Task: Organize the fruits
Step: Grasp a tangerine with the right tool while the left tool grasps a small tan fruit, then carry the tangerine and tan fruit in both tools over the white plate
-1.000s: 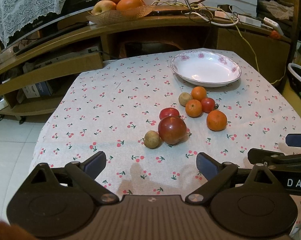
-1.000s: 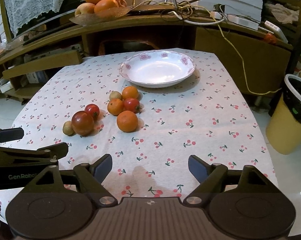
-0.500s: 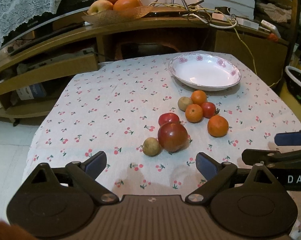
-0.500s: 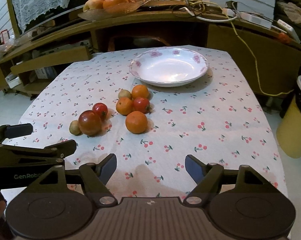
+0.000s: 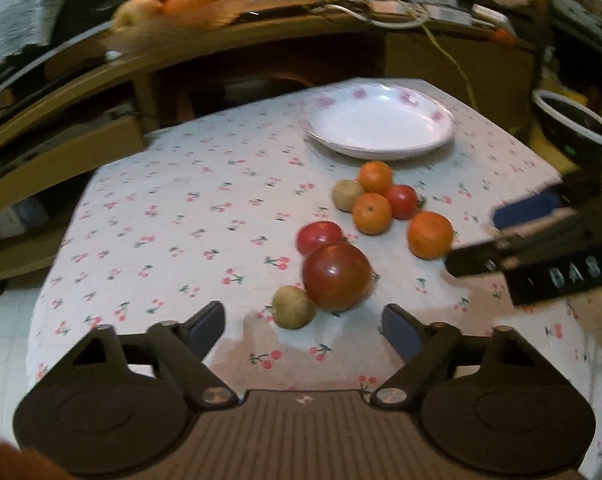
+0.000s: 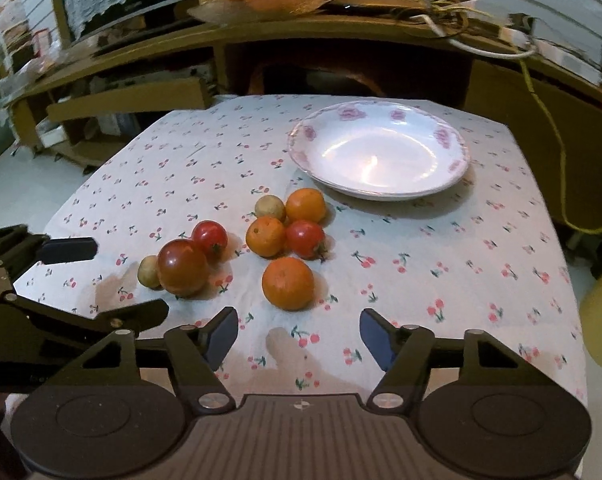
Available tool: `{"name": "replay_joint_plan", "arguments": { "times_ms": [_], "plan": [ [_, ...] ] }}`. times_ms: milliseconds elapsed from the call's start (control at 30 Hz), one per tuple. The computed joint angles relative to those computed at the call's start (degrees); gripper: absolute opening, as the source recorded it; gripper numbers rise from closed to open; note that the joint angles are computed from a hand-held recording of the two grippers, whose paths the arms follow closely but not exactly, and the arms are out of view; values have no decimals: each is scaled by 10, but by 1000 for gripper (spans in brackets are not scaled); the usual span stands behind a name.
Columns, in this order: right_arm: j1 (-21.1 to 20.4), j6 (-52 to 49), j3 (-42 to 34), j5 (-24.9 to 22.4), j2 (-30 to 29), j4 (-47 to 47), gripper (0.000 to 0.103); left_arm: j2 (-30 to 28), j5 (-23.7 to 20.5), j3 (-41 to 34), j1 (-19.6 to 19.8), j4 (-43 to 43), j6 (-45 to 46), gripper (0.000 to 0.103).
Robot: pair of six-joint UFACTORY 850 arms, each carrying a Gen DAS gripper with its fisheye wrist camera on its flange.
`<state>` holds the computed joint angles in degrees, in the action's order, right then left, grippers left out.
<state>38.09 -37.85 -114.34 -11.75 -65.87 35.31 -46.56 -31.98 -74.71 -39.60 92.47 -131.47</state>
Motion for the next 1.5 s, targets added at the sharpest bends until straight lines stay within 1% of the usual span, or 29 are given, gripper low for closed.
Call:
{"name": "replay_joint_plan", "arguments": {
  "times_ms": [100,167,200,267,433,500,533,567,733,800,833,867,900,967,1033,1167,1333,1400,1500],
  "plan": [
    [-5,3,-50,-40,-28,-22,61,-4,28,-4,12,9,32,78],
    [-8,5,-82,-68,-46,-32,58,-4,51,-2,21,23,40,68],
    [-10,3,-97,-81,-54,-32,55,-4,65,-2,27,31,39,68],
    [-12,-11,-120,-103,-66,-24,52,1,87,6,37,75,1,66],
    [-19,-18,-176,-151,-98,-15,49,6,104,13,46,109,-10,64],
    [-21,-13,-204,-171,-114,-15,49,8,113,17,50,130,-33,58],
    [-22,-13,-214,-176,-119,-15,49,9,118,18,52,144,-45,53],
    [-22,-11,-223,-182,-124,-15,49,10,123,19,53,155,-54,51],
    [-21,-13,-260,-196,-147,-22,50,13,128,24,55,186,-78,47],
    [-19,-14,-272,-199,-154,-25,51,15,132,25,56,188,-78,41],
    [-19,-11,-283,-202,-160,-29,51,16,135,27,57,194,-83,36],
    [-19,-10,-291,-208,-165,-30,50,18,139,29,58,205,-94,33],
    [-19,-7,-297,-212,-167,-32,43,18,139,30,58,211,-99,32],
    [-19,9,-295,-208,-165,-48,35,19,137,33,58,223,-111,32],
    [-20,10,-299,-213,-167,-52,35,18,134,33,60,231,-121,32],
    [-19,7,-288,-206,-161,-58,34,13,129,26,61,228,-125,32],
    [-17,8,-298,-208,-167,-68,35,11,114,28,54,217,-125,33],
    [-17,8,-298,-205,-167,-72,35,14,106,31,49,193,-107,33],
    [-16,-7,-278,-191,-157,-69,35,15,96,34,41,160,-73,33]
  ]
}}
